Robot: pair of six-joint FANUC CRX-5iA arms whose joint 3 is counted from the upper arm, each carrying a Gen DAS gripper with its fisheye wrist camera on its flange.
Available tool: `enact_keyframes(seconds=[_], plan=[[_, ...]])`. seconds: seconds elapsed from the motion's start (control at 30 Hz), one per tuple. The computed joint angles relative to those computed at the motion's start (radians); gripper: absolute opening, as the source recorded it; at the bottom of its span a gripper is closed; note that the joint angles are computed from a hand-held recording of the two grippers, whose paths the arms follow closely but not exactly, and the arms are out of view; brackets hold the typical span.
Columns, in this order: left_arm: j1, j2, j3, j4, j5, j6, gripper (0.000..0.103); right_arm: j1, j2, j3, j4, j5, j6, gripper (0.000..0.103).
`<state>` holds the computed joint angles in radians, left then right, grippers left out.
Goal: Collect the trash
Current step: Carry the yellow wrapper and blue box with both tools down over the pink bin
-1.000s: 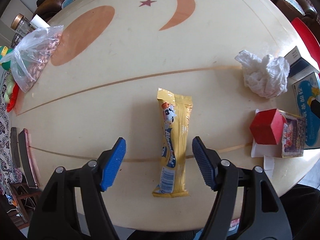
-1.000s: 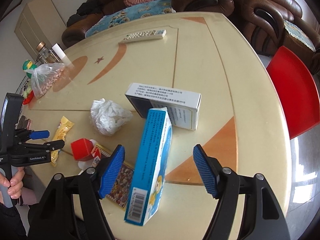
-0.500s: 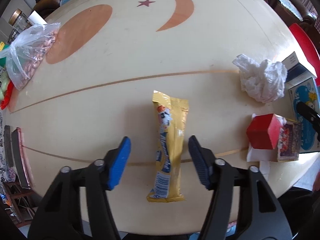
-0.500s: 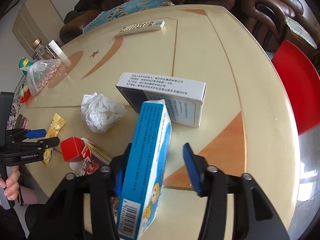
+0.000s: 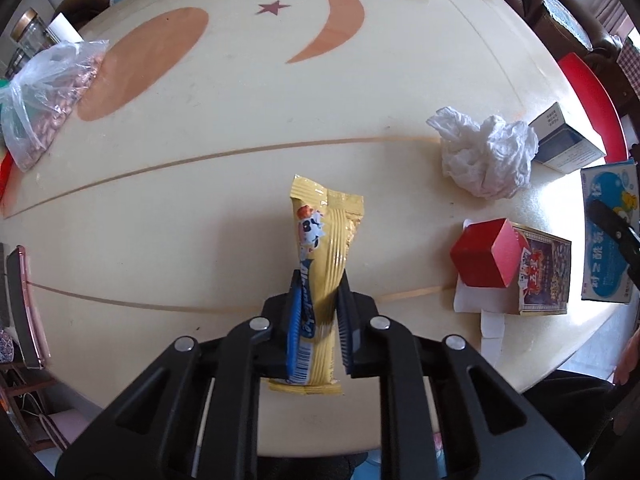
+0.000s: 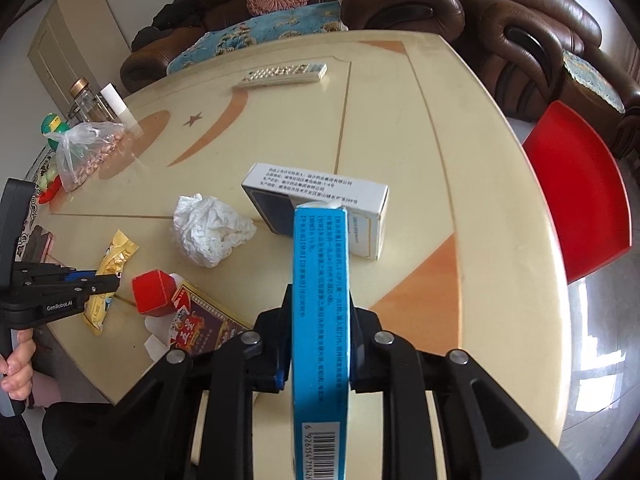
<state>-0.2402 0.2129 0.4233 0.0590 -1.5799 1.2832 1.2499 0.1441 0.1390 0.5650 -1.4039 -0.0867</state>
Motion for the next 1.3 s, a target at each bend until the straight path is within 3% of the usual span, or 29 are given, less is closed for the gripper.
enact_keyframes(seconds=[0.43,1.3], plan=[[-0.002,-0.111,-0.028,0.010,0.028,0.015,0.016,0.059,0.012,0.058,0.064,-0.078,-0.007,0.021],[0.073,-0.409,-0.126,0.120,0.059,-0.116,0.017,0.294,0.176,0.416,0.267,-0.395,0.079,0.021]])
